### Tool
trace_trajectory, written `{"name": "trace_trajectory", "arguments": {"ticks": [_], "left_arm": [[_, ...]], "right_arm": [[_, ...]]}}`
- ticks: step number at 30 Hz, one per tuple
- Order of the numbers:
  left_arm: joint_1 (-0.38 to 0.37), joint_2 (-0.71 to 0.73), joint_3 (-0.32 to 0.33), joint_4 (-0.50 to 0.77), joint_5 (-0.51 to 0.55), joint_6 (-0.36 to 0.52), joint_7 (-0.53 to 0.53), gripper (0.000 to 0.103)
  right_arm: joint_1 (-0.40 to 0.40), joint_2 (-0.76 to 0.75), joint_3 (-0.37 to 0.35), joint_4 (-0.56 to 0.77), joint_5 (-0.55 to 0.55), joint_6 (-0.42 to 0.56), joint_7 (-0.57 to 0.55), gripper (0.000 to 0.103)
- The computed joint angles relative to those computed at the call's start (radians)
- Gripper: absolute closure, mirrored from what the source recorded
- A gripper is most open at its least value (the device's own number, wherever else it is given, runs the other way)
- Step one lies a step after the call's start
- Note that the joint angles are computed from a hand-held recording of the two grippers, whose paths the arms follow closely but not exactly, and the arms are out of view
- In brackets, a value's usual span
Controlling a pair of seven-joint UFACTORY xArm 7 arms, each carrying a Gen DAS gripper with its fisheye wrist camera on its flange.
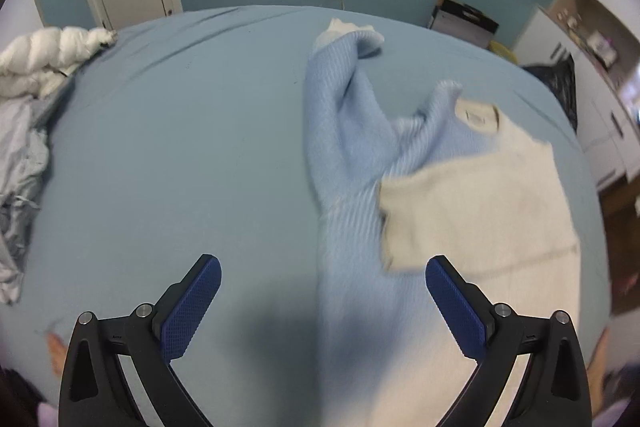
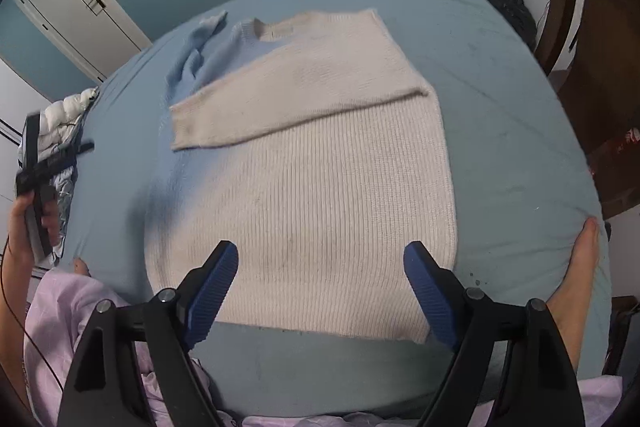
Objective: Fold small clothes
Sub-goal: 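Reach the left gripper to the blue sleeve cuff and grasp it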
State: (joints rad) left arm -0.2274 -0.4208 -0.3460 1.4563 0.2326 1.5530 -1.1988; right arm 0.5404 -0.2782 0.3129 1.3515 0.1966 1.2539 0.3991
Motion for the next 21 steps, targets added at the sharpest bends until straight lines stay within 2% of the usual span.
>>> {"name": "trace_trajectory", "arguments": {"ticks": [1,7,12,16,21], "left_arm": [[0.004,0.003,0.012,-0.016,-0.002,-0.029,-0.001,0.000],[0.044,0.042,0.079,-0.127,0.003,-0.208,-0.051,0.000],[0.085,0.113,0.114,-0.163,0.065,-0.271,-0.089,0.000],[0.102,0.195,0.135,-0.136,0.125,-0.230,-0.140,0.000],[0.087,0.316,0.178,-0.049,0.181,-0.208,-0.120,0.000]], "right_arm": [[0.002,0.010,-0.010,0.000,0.020,-0.001,-0.019,0.033],[0.004,0.025,-0.027,-0.004,0.077,0.000,-0.072,0.034],[0.015,0.018,-0.014,-0.013,0.073,0.048,-0.087,0.034],[0.021,0.003,-0.010,-0.029,0.076,0.085,-0.096,0.034],[0.018,0.013,-0.013,-0.041,0.081,0.117,-0.100,0.034]]}}
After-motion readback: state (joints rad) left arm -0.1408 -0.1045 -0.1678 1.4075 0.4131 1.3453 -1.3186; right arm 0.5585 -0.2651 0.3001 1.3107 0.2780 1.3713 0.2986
